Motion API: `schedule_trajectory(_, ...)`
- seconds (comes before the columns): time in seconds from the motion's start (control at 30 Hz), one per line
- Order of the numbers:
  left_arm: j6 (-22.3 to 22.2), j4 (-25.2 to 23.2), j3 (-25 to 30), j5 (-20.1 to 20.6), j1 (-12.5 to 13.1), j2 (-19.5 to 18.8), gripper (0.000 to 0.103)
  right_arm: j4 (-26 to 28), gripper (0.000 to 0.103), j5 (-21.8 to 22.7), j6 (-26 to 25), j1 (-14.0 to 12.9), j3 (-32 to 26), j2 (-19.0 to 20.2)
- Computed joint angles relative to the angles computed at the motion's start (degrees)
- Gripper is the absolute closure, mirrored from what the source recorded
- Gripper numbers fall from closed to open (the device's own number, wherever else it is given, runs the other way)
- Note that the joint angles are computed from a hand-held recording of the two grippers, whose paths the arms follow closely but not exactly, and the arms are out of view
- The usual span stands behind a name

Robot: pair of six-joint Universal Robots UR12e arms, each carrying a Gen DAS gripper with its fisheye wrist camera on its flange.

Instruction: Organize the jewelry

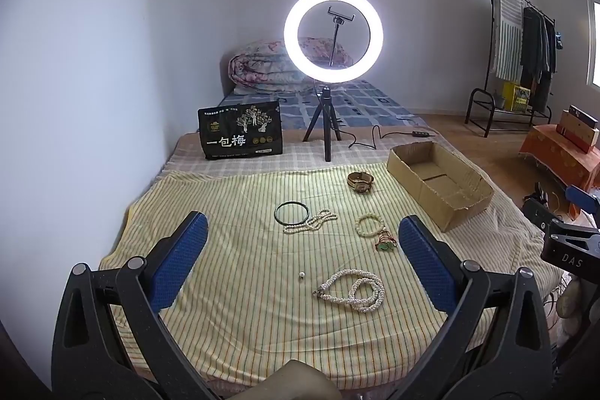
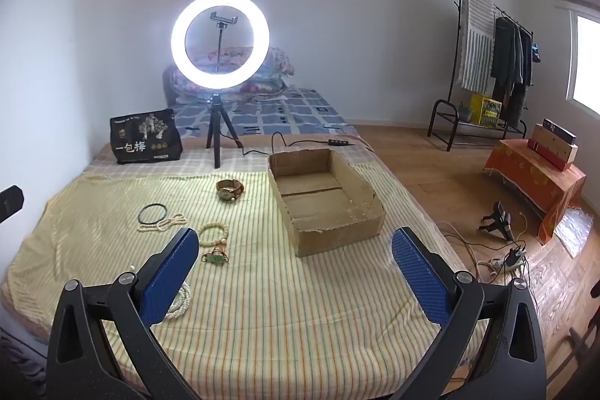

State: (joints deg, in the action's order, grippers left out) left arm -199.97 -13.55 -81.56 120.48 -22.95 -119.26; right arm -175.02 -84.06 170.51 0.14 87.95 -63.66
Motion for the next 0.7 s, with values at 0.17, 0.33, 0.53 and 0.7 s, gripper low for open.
schedule_trajectory(0.17,0.14,0.25,-0.1,0.21,-0.09,-0.06,0.0,-0.28,0.001,-0.55,0.28,0.29,-0.33,0.51)
schedule_trajectory(0.33,-0.08,0.25,-0.17,0.29,-0.12,0.01,0.0,-0.33,0.001,-0.67,0.35,0.46,-0.42,0.62)
schedule_trajectory(0.53,0.18,0.86,-0.38,0.32,-0.14,-0.11,0.0,-0.31,0.001,-0.6,0.24,0.48,-0.36,0.56)
schedule_trajectory(0.7,-0.03,0.26,-0.15,0.33,-0.18,0.0,0.0,-0.31,0.001,-0.53,0.22,0.44,-0.3,0.54)
